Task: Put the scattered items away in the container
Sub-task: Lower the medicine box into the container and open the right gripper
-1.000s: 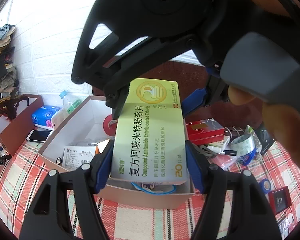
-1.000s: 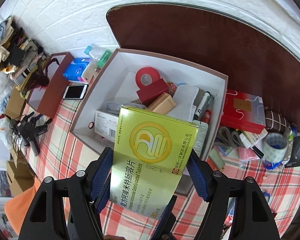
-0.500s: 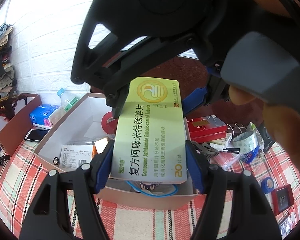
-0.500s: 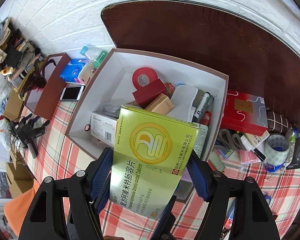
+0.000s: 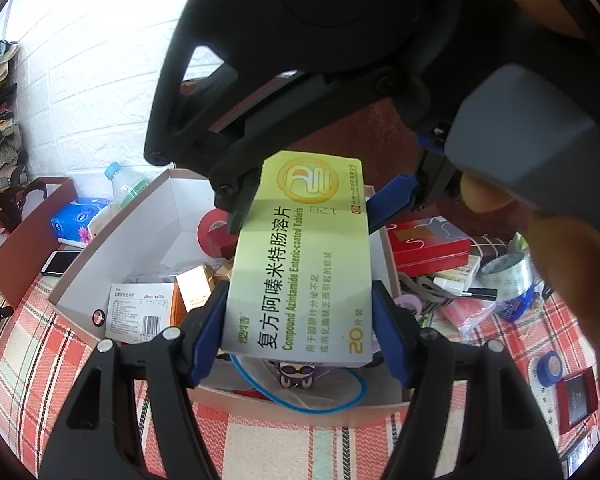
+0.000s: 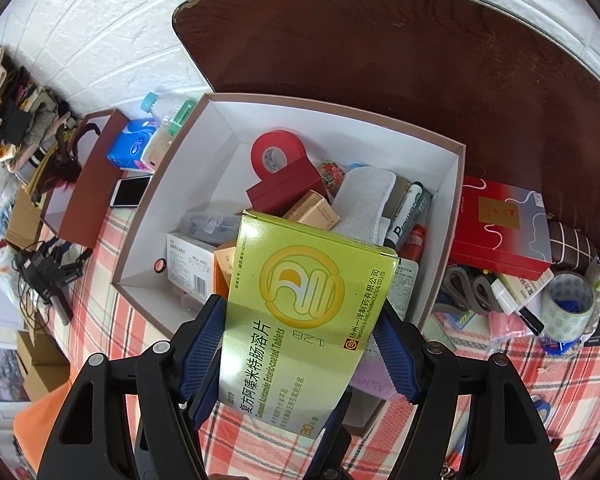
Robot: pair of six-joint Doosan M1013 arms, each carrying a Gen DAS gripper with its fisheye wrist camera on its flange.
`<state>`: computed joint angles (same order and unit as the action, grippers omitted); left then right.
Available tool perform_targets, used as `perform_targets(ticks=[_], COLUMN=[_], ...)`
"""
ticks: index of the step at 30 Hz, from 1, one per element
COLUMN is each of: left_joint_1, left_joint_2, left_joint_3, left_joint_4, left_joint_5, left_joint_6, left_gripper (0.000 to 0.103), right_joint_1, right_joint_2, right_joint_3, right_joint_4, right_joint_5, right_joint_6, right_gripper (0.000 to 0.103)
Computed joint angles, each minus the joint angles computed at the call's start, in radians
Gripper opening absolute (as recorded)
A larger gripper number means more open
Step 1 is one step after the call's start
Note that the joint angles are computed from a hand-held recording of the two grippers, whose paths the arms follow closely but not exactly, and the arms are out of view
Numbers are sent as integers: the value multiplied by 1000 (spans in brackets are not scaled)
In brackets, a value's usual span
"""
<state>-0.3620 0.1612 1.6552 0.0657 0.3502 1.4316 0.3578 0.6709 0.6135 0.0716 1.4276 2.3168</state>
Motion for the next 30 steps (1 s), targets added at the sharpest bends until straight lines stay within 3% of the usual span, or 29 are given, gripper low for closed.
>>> perform_targets(ticks=[1,4,8,10,14,20,30], left_joint_1=[0,-9,-20,-22,-30,-30,-65], left_joint_2=[4,10,9,7,0,-15,-50], left_joint_3=[-3,-1,7,9,18,27,56], left_joint_4=[9,147,262,309,415,387,544], left_joint_5=[4,2,-12,-10,0,-23,3], left_joint_6=[-8,-130,-212,-259,-358,-332,-487], left_gripper=[70,89,94,103,103,103,103], right_joint_1=[0,7,12,13,20,22,33], right_joint_2=[3,6,4,-7,-29,-76,-142], right_joint_3=[-2,-6,-3,14,40,105,187], right_joint_4=[-7,-59,-95,-112,-174,-207,-240], right_joint_5=[1,5,9,-6,-25,-102,-158], right_joint_6=[-7,-11,-21,-10,13,42,40], right_gripper=[74,74,74,75,76,82,82])
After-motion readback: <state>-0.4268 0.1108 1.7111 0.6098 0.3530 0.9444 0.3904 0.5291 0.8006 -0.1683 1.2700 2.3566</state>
